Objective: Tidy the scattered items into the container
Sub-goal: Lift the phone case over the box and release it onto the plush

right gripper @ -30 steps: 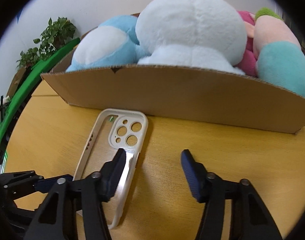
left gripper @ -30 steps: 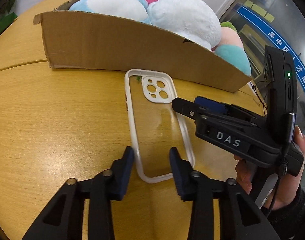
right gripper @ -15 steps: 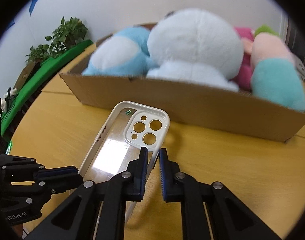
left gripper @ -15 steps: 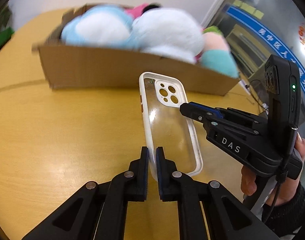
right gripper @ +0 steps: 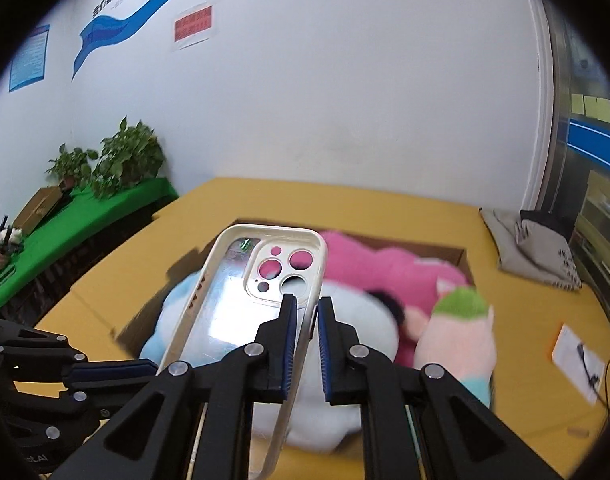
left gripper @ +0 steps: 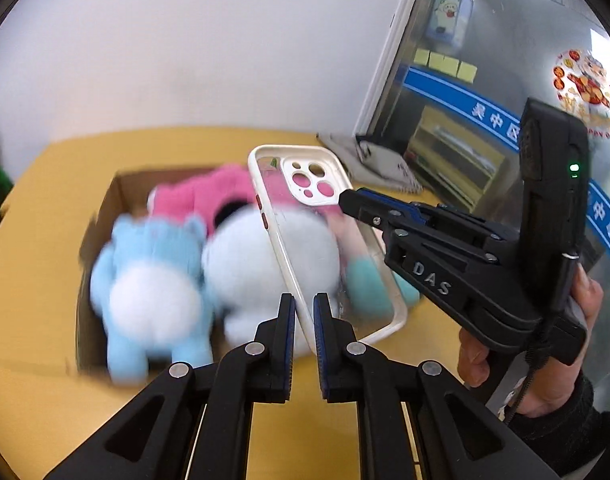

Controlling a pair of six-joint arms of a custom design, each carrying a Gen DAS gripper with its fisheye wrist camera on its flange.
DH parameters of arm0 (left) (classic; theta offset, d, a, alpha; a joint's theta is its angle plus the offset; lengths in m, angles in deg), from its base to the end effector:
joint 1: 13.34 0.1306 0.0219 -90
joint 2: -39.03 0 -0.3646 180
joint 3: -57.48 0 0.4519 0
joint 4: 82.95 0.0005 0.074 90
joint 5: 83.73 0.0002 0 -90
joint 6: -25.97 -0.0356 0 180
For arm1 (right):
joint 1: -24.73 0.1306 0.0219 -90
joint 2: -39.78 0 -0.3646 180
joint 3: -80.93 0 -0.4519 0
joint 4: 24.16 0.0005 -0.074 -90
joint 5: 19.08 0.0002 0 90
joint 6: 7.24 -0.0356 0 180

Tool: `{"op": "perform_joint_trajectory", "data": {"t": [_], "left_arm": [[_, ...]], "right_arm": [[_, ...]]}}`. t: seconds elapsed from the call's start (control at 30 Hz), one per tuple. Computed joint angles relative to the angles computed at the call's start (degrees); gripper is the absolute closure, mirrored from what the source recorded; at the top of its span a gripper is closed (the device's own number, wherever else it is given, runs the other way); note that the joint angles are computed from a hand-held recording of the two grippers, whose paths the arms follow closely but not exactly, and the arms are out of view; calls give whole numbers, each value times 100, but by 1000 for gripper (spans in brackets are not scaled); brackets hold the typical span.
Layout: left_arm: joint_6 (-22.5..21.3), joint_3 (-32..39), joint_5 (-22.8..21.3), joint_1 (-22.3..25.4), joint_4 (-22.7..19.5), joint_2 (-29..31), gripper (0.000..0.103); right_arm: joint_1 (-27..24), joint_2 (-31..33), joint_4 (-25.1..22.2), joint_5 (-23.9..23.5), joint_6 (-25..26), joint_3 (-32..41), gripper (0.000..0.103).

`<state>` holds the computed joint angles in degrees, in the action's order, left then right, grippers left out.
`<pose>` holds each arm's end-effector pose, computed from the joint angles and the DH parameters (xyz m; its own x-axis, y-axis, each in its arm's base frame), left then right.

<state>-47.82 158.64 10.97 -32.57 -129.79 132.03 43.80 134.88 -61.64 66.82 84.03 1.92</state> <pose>0.5405 -0.1922 0.4903 -0.6751 -0.0592 -0.7353 0.2085 0.9409 -0.2671 0.5636 0.1970 0.4826 -0.4865 -0.1916 -0.8524 -0.3943 0.9188 0.0186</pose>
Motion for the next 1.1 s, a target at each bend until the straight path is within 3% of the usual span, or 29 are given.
{"op": "perform_joint_trajectory", "data": {"t": [0.23, 0.33, 0.47, 0.73, 0.77, 0.8, 0.83, 0.87, 0.9, 0.93, 0.97, 1.0, 1.1], "left_arm": [[-79, 1723, 221, 262, -364, 1503, 94], [65, 2283, 453, 380, -625, 2074, 94], [164, 2525, 548, 433, -797, 2454, 97], [209, 2383, 452, 411, -664, 2348, 97], [246, 2305, 432, 416, -629, 2273, 93], [271, 2217, 413, 421, -590, 2184, 90], [265, 2055, 308, 407, -505, 2027, 79], [230, 1867, 123, 379, -422, 1842, 57], [181, 1667, -109, 340, -345, 1650, 43], [118, 1436, -366, 292, -246, 1441, 18], [21, 1129, -707, 211, -92, 1175, 8], [-94, 843, -1004, 121, 46, 930, 2], [-419, 175, -1441, -127, 215, 350, 2]], "right_arm": [[-350, 1981, -973, 79, 86, 2459, 93], [-369, 2553, -1306, 141, 27, 3071, 93], [-415, 2936, -1568, 70, -102, 3365, 95], [-442, 2985, -1583, -7, -111, 3279, 95], [-455, 2877, -1510, -35, -143, 3150, 91], [-472, 2799, -1470, -34, -144, 3082, 80], [-477, 2622, -1345, 20, -144, 2875, 71], [-482, 2444, -1222, 82, -135, 2664, 42], [-486, 2162, -1078, 118, -149, 2331, 17], [-502, 1961, -995, 63, -183, 2091, 17], [-519, 1702, -892, -61, -189, 1776, 17], [-528, 1348, -756, -185, -174, 1334, 17], [-517, 577, -434, -156, -192, 381, 16]]}}
